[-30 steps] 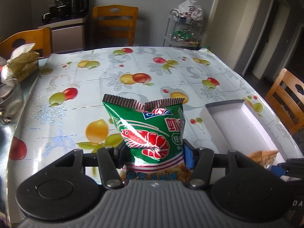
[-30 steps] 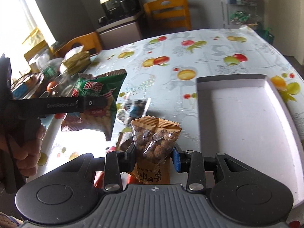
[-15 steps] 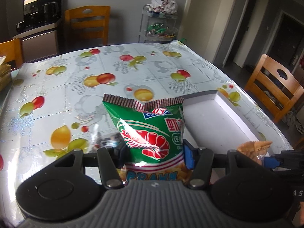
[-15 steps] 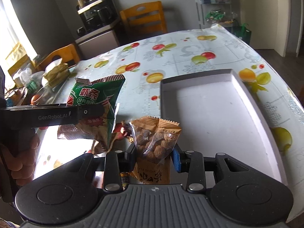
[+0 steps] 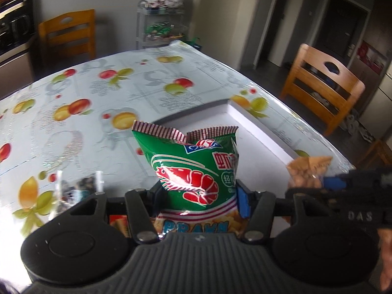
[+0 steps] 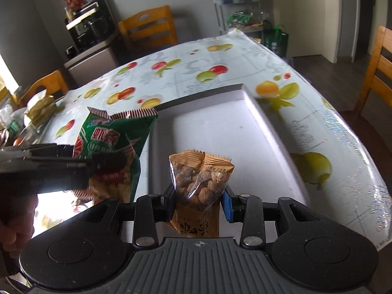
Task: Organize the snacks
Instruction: 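Carry the peanut bag and prawn cracker bag over the white box with both tools, then open the right tool over the box while the left tool releases the prawn cracker bag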
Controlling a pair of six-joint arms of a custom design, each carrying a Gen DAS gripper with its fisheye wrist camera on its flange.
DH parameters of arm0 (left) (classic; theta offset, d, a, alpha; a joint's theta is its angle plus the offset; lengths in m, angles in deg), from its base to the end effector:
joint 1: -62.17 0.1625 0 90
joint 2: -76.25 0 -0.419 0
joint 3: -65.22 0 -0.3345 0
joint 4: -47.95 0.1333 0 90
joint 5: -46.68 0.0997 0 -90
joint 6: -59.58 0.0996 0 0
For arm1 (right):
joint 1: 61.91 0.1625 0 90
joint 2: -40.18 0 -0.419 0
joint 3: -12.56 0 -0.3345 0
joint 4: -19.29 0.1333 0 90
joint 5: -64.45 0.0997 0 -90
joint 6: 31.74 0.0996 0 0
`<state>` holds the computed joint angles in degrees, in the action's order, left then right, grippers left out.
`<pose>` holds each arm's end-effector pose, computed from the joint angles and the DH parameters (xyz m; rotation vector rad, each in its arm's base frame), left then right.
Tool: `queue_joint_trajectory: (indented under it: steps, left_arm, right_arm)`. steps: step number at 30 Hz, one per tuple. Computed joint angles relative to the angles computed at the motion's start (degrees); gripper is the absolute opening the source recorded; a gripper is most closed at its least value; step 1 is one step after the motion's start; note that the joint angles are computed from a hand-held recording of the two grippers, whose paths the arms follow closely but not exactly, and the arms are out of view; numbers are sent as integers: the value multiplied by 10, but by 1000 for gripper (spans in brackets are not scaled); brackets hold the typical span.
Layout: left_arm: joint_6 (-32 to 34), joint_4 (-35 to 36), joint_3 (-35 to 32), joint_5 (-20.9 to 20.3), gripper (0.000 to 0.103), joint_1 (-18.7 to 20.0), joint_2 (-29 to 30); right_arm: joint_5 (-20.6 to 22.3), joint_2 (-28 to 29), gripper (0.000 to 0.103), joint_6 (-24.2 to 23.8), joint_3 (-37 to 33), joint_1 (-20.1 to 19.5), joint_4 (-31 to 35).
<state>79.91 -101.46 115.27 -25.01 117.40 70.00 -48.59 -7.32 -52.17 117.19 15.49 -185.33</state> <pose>-0.3093 -0.7341 -0.0876 1.2520 2.5350 -0.4416 -0.0379 -0.6017 0.2253 -0.0986 -2.2905 1.0662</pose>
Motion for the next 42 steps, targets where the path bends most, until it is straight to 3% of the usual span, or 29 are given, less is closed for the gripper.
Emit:
queue_joint_trajectory:
  steps: [17,42]
  left_arm:
    - [-4,27,19,-13,56,-28,23]
    - [-41,92,-30,-12,56,-30,57]
  right_arm:
    - [-11,-20,38,-16,1,-37,28]
    - [-19,-19,39,-41,-14,-54,66]
